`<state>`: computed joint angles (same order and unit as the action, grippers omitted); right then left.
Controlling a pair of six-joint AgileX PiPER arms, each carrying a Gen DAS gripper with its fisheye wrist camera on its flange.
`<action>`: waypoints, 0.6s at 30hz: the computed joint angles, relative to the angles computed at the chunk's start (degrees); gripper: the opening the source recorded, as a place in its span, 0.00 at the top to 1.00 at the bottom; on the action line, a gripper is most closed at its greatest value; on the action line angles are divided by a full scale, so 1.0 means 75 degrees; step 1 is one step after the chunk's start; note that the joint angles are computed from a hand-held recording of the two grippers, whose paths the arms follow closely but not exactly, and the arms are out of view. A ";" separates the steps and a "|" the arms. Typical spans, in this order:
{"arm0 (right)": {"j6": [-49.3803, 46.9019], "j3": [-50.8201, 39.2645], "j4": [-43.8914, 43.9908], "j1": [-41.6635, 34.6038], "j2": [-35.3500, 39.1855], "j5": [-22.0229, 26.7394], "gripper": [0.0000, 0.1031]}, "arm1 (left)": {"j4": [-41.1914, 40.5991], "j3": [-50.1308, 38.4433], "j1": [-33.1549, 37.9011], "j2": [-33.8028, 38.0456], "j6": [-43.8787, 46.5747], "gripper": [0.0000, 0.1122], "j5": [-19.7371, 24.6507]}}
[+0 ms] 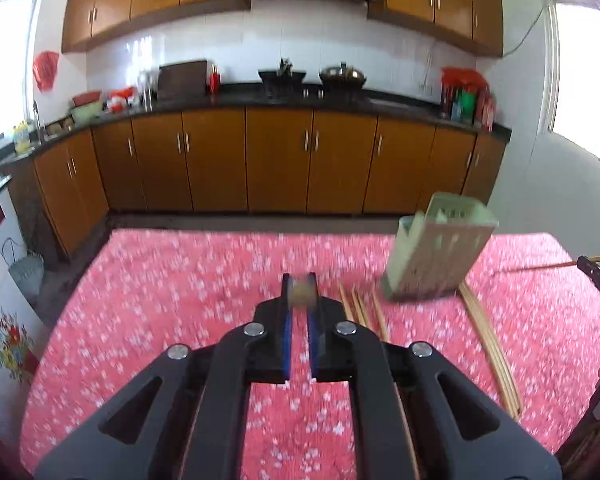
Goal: Organize utensils
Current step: 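Lift the held chopsticks upright with both tools toward the beige utensil holder, then lower both chopsticks into the holder and open both tools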
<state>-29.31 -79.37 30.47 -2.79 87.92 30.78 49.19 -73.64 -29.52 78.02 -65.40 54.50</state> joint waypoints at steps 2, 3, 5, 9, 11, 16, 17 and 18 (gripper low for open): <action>-0.0002 -0.0161 0.0038 -0.0021 0.0030 0.0038 0.93 | 0.0083 -0.0182 -0.0006 0.0021 0.0057 0.93 0.0089; 0.0047 -0.0247 0.0001 0.0005 0.0095 0.0036 0.93 | 0.0139 -0.0308 -0.0023 0.0078 0.0053 0.93 0.0157; 0.0162 -0.0413 -0.0086 0.0029 0.0141 0.0089 0.93 | 0.0165 -0.0574 0.0039 0.0183 0.0123 0.93 0.0231; 0.0192 -0.1109 0.0231 0.0112 0.0170 0.0203 0.93 | 0.0299 -0.1531 -0.0026 0.0393 0.0378 0.93 0.0398; 0.0157 -0.1798 0.0674 0.0074 0.0237 0.0491 0.93 | 0.0521 -0.2339 -0.0169 0.0635 0.0601 0.93 0.0574; 0.0338 -0.3340 0.1538 0.0149 0.0534 0.0943 0.93 | 0.0794 -0.4152 -0.0457 0.1334 0.1028 0.93 0.0599; 0.0396 -0.3551 0.1649 0.0197 0.0595 0.0943 0.93 | 0.0814 -0.4491 -0.0497 0.1510 0.1086 0.93 0.0563; 0.0392 -0.3667 0.1773 0.0261 0.0626 0.0894 0.93 | 0.0838 -0.4807 -0.0536 0.1693 0.1115 0.93 0.0511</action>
<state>-26.37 -106.87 43.77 -0.83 92.61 37.49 55.47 -109.69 -33.54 90.72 -57.04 58.34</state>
